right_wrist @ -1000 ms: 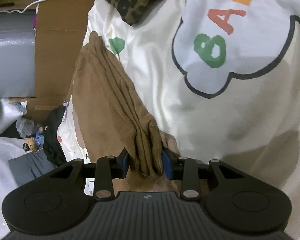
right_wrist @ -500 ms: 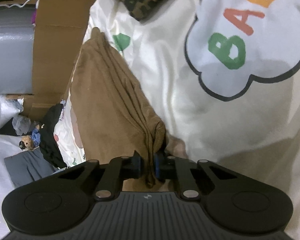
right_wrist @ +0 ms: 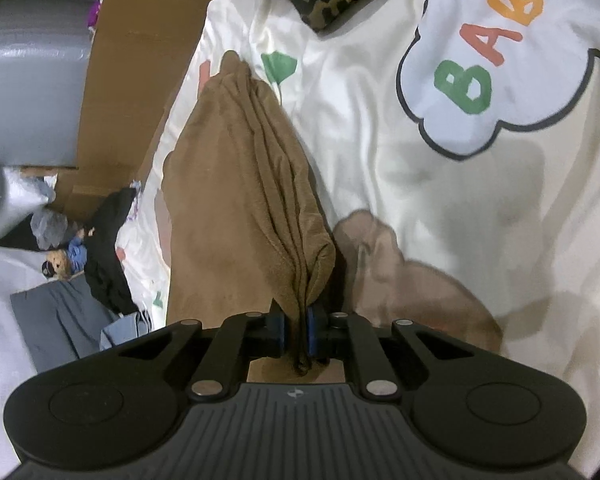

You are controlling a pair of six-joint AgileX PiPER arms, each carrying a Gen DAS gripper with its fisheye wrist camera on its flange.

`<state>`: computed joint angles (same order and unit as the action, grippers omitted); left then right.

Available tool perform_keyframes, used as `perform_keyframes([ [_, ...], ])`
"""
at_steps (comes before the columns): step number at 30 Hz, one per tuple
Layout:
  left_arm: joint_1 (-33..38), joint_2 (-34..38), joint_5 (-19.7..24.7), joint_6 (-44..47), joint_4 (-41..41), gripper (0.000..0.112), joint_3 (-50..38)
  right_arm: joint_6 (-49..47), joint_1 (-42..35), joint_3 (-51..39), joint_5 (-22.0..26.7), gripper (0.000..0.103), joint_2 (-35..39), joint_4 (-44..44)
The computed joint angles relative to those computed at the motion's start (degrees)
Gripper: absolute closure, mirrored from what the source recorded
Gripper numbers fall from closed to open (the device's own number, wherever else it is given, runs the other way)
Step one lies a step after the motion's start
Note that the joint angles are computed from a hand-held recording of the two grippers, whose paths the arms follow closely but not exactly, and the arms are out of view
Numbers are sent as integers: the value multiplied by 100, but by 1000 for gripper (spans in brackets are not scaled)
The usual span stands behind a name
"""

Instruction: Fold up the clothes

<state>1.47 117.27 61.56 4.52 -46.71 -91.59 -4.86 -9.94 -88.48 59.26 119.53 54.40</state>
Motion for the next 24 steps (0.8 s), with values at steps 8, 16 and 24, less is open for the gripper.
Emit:
perform_keyframes([
  [8, -28, -472, 126, -251, 303, 106, 499, 139, -35, 276, 471, 95, -382, -288],
  [16, 99, -822, 204, -203, 396, 106, 963, -6, 73, 689, 838, 95, -685, -525],
  [24, 96, -1022, 443, -316, 626, 106, 1046, -5, 203, 849, 1053, 95, -973, -789],
])
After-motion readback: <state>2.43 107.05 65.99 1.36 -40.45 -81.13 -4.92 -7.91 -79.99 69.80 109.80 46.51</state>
